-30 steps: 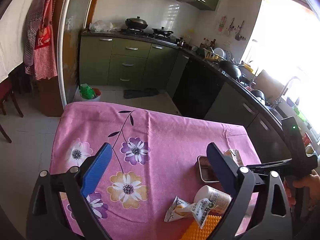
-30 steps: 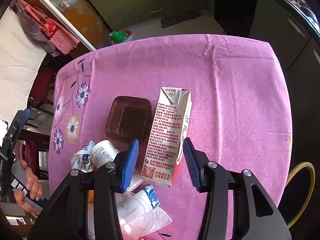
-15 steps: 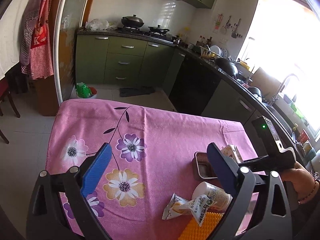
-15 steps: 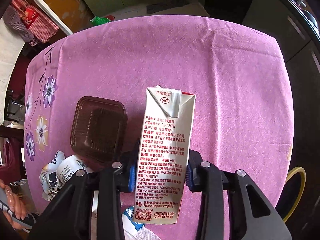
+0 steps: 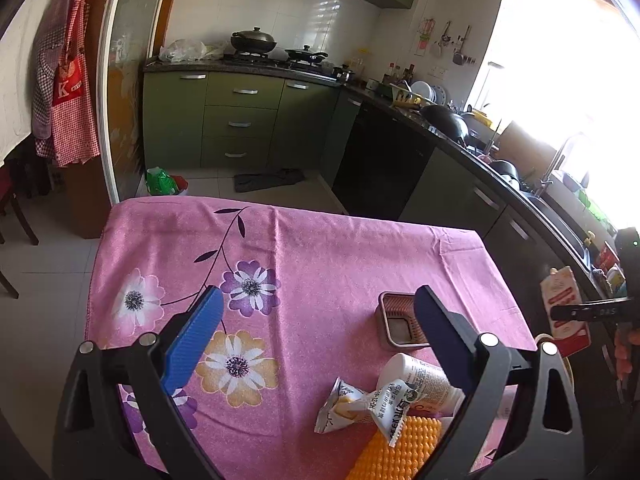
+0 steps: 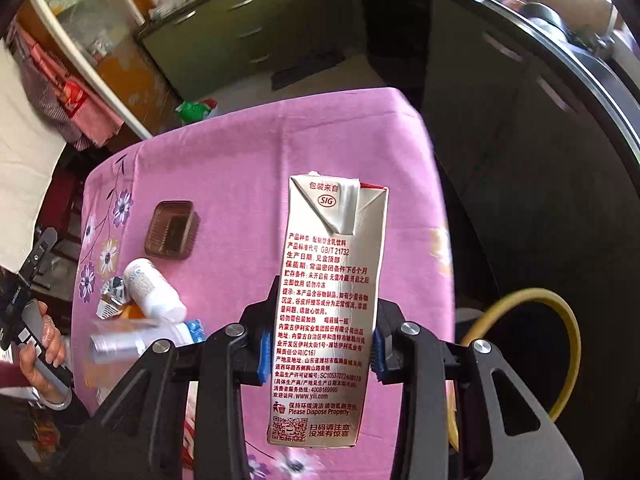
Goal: Collect trash
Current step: 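Carry the milk carton over the bin and open the right gripper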
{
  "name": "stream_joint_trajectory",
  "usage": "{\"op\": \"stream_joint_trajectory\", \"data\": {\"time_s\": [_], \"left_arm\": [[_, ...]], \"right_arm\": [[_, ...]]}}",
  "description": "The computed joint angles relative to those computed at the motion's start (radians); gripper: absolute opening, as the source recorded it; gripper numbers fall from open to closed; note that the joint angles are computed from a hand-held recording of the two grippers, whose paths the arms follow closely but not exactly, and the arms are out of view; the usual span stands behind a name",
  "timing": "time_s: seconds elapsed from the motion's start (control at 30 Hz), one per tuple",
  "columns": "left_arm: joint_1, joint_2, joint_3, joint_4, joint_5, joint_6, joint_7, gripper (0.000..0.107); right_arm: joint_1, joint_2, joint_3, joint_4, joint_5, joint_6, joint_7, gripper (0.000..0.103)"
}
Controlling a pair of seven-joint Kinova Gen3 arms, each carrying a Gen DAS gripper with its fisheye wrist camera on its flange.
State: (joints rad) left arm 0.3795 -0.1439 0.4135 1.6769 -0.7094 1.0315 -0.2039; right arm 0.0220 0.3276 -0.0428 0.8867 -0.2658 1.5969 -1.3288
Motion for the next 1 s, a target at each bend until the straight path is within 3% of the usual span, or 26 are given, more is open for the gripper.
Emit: {"op": "stream_joint_trajectory", "data": {"time_s": [0.17, 0.37, 0.57, 0.73, 0.83, 1.0], "left_arm": [[0.028, 0.025, 0.019, -0.041, -0.017, 0.040, -0.019, 0.091], [0.089, 0.055, 0.023, -0.116, -0.008, 0.098, -0.051, 0.091], [0.204, 0.109, 0.048, -0.222, -0.072, 0.214, -0.053, 0.091], [0.303, 0.151, 0.036, -0.287, -0.099, 0.259, -0.063, 0.092], [0.349, 0.170, 0.012, -0.312, -0.086, 0.249, -0.085, 0.092], [0.403, 0.200, -0.022, -0.335, -0.058, 0.226, -0.119, 0.093]], "right_arm": [[0.222, -0.029, 0.082, 0.084, -0.053, -0.027, 0.083, 0.036], [0.369, 0.030, 0.124, 0.189, -0.051, -0.117, 0.127, 0.036], [0.389, 0.092, 0.115, 0.272, -0.011, -0.234, 0.139, 0.036], [0.395, 0.131, 0.113, 0.305, 0.019, -0.281, 0.142, 0.037], [0.390, 0.101, 0.118, 0.360, 0.055, -0.353, 0.150, 0.048], [0.484, -0.001, 0.104, 0.470, -0.055, -0.399, 0.286, 0.052]]}}
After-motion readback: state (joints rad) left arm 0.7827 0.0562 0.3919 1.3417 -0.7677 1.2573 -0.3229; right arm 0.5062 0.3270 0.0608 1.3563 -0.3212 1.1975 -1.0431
